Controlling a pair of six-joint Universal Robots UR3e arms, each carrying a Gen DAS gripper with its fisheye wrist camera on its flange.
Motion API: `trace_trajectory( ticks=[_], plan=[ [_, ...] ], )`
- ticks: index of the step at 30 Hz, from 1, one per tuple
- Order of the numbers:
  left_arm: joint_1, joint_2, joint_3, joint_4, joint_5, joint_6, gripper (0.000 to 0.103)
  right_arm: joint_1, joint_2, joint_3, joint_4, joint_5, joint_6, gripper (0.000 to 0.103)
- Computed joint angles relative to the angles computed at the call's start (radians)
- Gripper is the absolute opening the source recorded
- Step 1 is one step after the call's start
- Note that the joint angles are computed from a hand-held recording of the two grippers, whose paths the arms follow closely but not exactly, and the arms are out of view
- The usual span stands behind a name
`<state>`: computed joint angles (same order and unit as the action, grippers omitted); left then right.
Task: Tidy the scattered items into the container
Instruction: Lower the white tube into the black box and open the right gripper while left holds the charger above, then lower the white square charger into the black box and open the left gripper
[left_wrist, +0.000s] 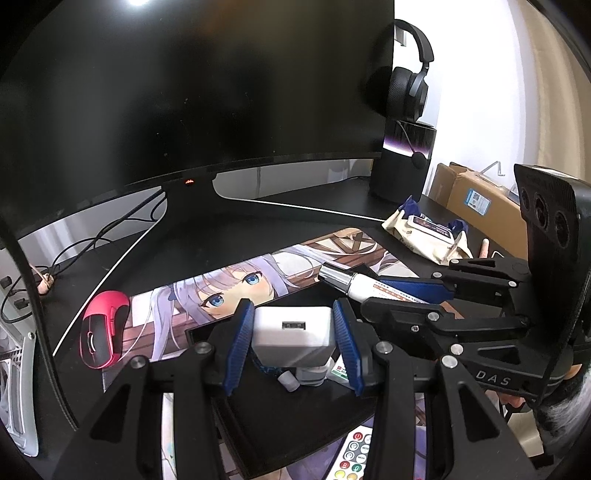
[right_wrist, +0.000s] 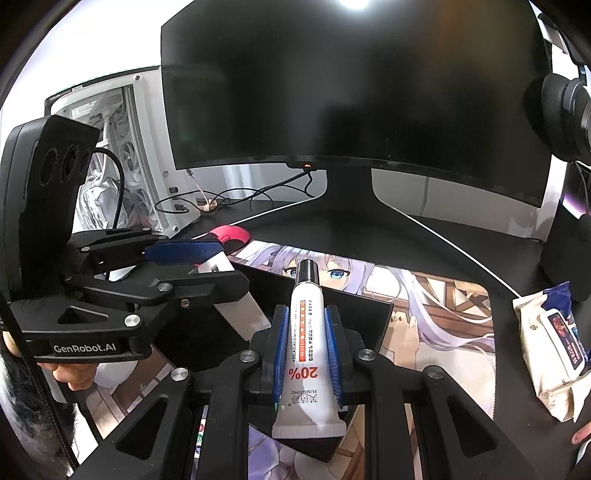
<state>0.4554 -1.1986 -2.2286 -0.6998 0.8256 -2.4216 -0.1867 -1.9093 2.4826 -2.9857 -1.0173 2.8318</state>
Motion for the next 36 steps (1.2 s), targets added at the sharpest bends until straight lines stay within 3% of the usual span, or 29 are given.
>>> trace_trajectory(
  ticks=[7,8,9,10,11,12,17,28,30,32,36],
  plan=[
    [0.021,0.026,-0.009,-0.029,-0.010,0.018,0.043,0.041,0.036,-0.027,-0.018,-0.040,0.014,0.020],
    [0.025,0.029,-0.009,-0.034,-0.012,0.021,0.043,0.049,0.037,-0.028,-0.026,-0.054,0.023,0.027],
    [0.031,0.036,-0.010,-0.043,-0.016,0.026,0.043,0.056,0.036,-0.029,-0.033,-0.075,0.038,0.052],
    [0.034,0.040,-0.011,-0.048,-0.018,0.030,0.043,0.055,0.031,-0.023,-0.043,-0.085,0.051,0.066],
    [0.037,0.045,-0.011,-0.054,-0.020,0.034,0.043,0.049,0.022,-0.014,-0.055,-0.085,0.061,0.091],
    [0.042,0.050,-0.012,-0.061,-0.023,0.040,0.043,0.043,0.009,-0.007,-0.058,-0.084,0.065,0.101],
    [0.057,0.064,-0.014,-0.086,-0.037,0.058,0.043,0.048,-0.023,-0.018,-0.005,-0.129,0.049,0.102],
    [0.055,0.081,-0.012,-0.119,-0.035,0.066,0.043,-0.006,-0.116,0.020,0.061,-0.104,0.013,0.102],
    [0.079,0.109,-0.012,-0.173,-0.072,0.093,0.059,-0.033,-0.154,0.032,0.092,-0.085,-0.001,0.102],
    [0.092,0.142,-0.035,-0.145,-0.082,0.073,0.102,-0.083,-0.220,0.044,0.165,-0.041,-0.027,0.102],
    [0.060,0.155,-0.082,0.027,-0.006,-0.019,0.103,-0.202,-0.383,0.063,0.340,0.038,-0.086,0.102]
  ],
)
